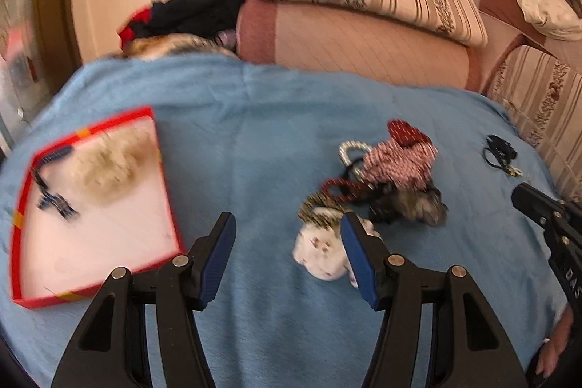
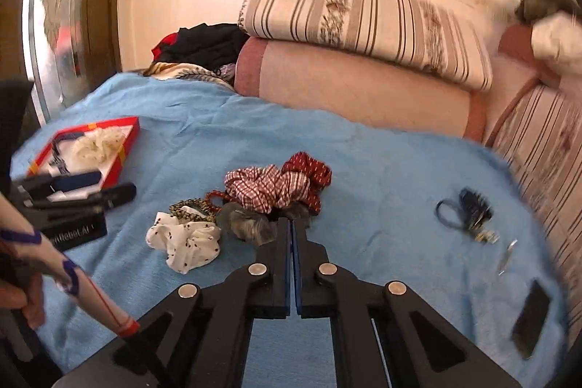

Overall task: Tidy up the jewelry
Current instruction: 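Move both open tools back to the scrunchie pile, then grasp the white cherry-print scrunchie with the left tool while the right tool grasps the grey sheer scrunchie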

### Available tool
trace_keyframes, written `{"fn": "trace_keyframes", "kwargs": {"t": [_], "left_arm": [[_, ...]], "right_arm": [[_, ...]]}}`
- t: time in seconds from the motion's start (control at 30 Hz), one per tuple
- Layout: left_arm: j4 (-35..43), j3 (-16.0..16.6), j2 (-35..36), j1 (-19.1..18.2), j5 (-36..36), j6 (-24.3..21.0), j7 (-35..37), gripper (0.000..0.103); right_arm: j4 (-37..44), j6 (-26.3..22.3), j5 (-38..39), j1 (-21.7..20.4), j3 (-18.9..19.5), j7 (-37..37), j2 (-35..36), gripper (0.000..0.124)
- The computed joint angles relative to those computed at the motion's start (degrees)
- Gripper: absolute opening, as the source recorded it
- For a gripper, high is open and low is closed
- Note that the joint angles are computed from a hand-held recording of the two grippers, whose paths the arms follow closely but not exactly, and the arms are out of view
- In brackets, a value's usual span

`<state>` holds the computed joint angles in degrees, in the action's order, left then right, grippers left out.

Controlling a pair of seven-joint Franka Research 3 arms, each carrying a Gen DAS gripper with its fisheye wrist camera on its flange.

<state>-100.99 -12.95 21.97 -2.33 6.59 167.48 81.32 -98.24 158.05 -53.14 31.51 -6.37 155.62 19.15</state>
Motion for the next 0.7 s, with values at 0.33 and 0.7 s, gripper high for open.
{"fn": "trace_keyframes", "kwargs": {"t": [0.33, 0.7], "left_arm": [[4.3, -9.6, 4.4, 6.2, -15.0, -10.0, 16.8, 0.063], [12.0, -0.5, 11.6, -3.3, -8.1, -11.3, 10.0, 0.023]], "right_arm": [[-2.0, 2.7, 14.0, -2.9, 0.8, -6.7, 0.7, 0.007], [-0.8, 5.7, 19.9, -1.7, -1.3, -9.6, 3.0, 0.037]]}}
